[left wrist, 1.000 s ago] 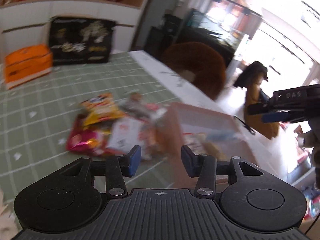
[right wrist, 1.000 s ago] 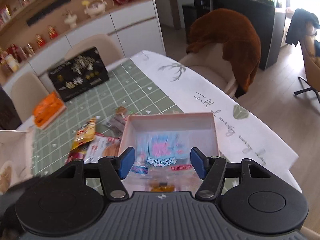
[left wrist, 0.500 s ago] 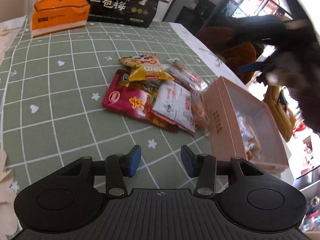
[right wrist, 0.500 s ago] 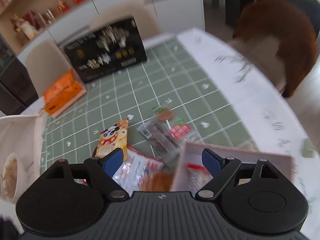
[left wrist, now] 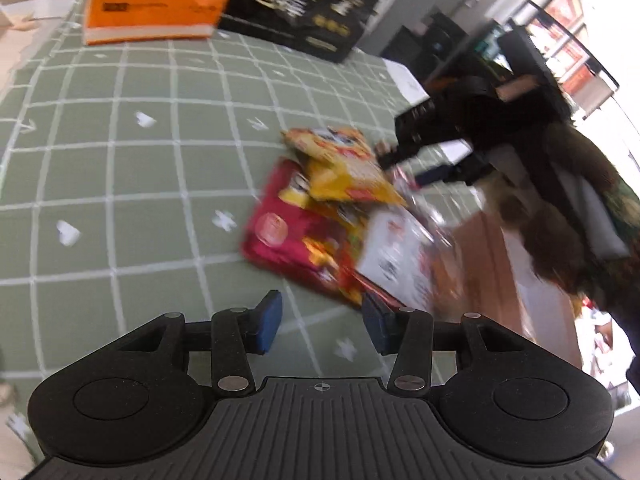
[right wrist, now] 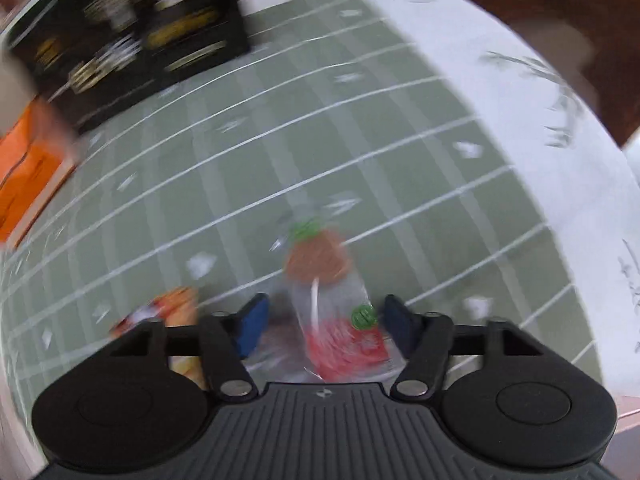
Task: Organize snacks
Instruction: 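Move the right tool toward the round cake packet while the left tool reaches the white biscuit packet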
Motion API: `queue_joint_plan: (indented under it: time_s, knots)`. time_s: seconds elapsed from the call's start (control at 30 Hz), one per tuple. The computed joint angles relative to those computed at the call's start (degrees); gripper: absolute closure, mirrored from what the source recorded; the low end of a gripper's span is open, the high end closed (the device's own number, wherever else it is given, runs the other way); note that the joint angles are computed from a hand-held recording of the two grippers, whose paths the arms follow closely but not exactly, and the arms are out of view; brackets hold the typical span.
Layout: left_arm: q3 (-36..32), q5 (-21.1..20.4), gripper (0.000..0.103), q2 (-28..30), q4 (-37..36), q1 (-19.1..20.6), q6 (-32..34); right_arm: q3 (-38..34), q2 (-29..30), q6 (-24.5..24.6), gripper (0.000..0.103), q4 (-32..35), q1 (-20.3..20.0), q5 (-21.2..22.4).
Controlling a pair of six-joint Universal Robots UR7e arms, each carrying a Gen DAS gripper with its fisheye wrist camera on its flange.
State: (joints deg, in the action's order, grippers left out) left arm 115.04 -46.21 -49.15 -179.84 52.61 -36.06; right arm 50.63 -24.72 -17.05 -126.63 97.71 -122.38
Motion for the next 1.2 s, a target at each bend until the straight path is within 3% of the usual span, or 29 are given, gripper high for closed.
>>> queue_joint_plan:
  time_s: [0.1,0.23,0.3,0.37,0.47,0.57,0.63,0.7,0.8,0.87,0.93,0.97,1.0,1.07,1.17,1.2]
  knots:
    - [1.1,3.0,0.054,-1.4,0.8,0.0,-2.0,5.0,-2.4,0.7,0.06,2.0,1.2,2.1]
    - [3.6,4.2,0.054,-4.6,3.5,-0.6,-3.7,16.1,-7.4,-0.6,0.06,-1.6,2.3,3.5]
    - [4.8,4.8,0.054,-5.9,4.2,-1.4,-3.7,19.5,-10.0,0.0,0.06,0.3,2.3,5.6]
    - [5.9,5.0,0.054,-6.4,2.1,-2.2,-2.8,22.0,-12.3,0.8,0.059,1.4,2.5,6.1]
    - [6.6,5.0,0.054,-6.4,-2.2,-3.2,0.3,28.8,-17.6,-0.6,0.057,-4.1,3.1,5.3]
    - [5.1,3.0,0.054,-5.3,-4.2,-3.3,5.1,33.6,-22.1,0.1,0.056,-6.7,2.8,5.9]
    - [3.1,-0.5,0.054,-3.8,-4.8,-2.8,10.3,36.1,-24.7,0.4,0.056,-8.7,2.5,6.0]
    - [0.3,-5.4,0.054,-2.0,-2.6,-1.8,15.7,39.8,-28.2,-1.3,0.056,-11.8,1.8,6.7]
    - [-5.0,-7.3,0.054,2.4,-0.7,-0.9,21.9,46.1,-33.6,-1.1,0.056,-15.8,1.0,6.7]
    - [-9.0,-7.3,0.054,5.2,2.5,-0.1,22.9,49.9,-37.1,0.3,0.056,-17.5,0.2,6.6]
    - [-12.4,-6.8,0.062,7.3,6.5,0.6,23.0,53.9,-40.6,1.0,0.055,-19.9,-0.8,5.5]
    - [-13.1,-7.0,0.072,8.0,7.6,0.8,23.4,55.8,-42.3,1.0,0.054,-21.1,-1.3,4.8]
    - [-13.0,-7.3,0.078,8.3,7.7,0.7,24.3,57.7,-43.9,0.9,0.052,-22.1,-2.1,4.3]
    - [-10.8,-7.6,0.079,7.6,6.7,0.0,24.7,61.2,-46.8,0.8,0.049,-23.8,-3.5,3.7]
    - [-6.5,-11.6,0.079,5.7,5.0,-1.1,22.9,66.3,-50.6,-0.3,0.048,-26.4,-6.4,4.1]
    - [-4.9,-10.8,0.079,5.4,4.8,-2.0,22.5,67.9,-51.6,-1.1,0.048,-27.3,-7.3,4.9]
